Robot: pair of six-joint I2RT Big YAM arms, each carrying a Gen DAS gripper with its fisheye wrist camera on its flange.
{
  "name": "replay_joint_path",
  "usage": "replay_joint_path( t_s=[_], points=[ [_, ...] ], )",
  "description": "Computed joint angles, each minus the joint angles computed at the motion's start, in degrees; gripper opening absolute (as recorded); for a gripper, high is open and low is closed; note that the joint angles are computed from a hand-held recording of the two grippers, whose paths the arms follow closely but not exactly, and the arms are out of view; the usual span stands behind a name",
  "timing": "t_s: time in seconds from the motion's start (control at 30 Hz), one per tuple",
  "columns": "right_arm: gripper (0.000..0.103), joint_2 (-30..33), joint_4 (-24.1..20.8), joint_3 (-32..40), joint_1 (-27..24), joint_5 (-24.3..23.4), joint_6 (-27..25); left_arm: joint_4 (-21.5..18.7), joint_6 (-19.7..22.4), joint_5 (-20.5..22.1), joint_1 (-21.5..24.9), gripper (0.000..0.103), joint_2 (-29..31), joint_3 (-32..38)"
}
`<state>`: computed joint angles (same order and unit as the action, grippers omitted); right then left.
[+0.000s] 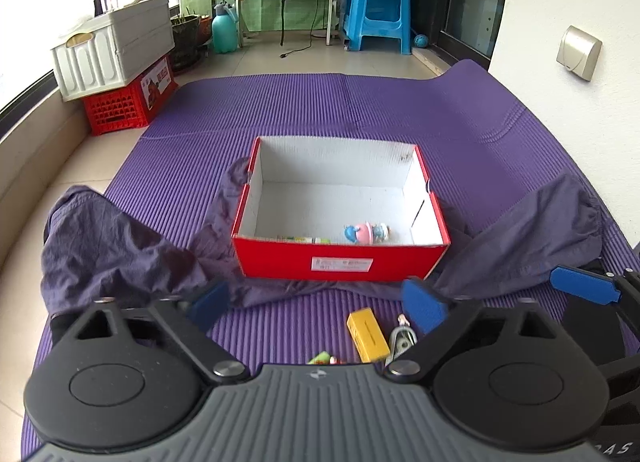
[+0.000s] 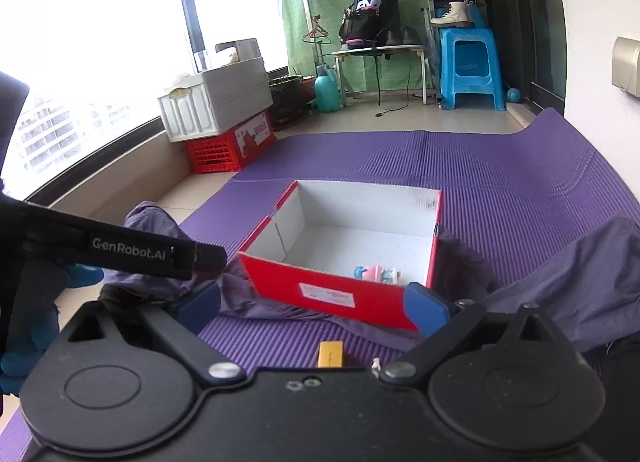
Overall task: Organize rigid objects
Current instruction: 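Withdraw both tools from the shoebox back over the items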
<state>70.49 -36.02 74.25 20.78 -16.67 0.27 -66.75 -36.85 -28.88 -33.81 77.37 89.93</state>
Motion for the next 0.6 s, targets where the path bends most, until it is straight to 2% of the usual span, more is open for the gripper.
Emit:
replay_joint_path(
  t_s=[0.4, 0.6],
  points=[
    [0.103, -5.95, 0.26, -6.95, -2.15, -1.22, 1.35, 1.75, -4.92, -4.3, -6.63, 0.103, -4.72, -7.42],
    [0.103, -6.88, -0.22, -9.94, -3.28, -0.62, 1.8, 1.52, -8.44, -5.18, -8.84, 0.103, -4.66, -10.93]
  ],
)
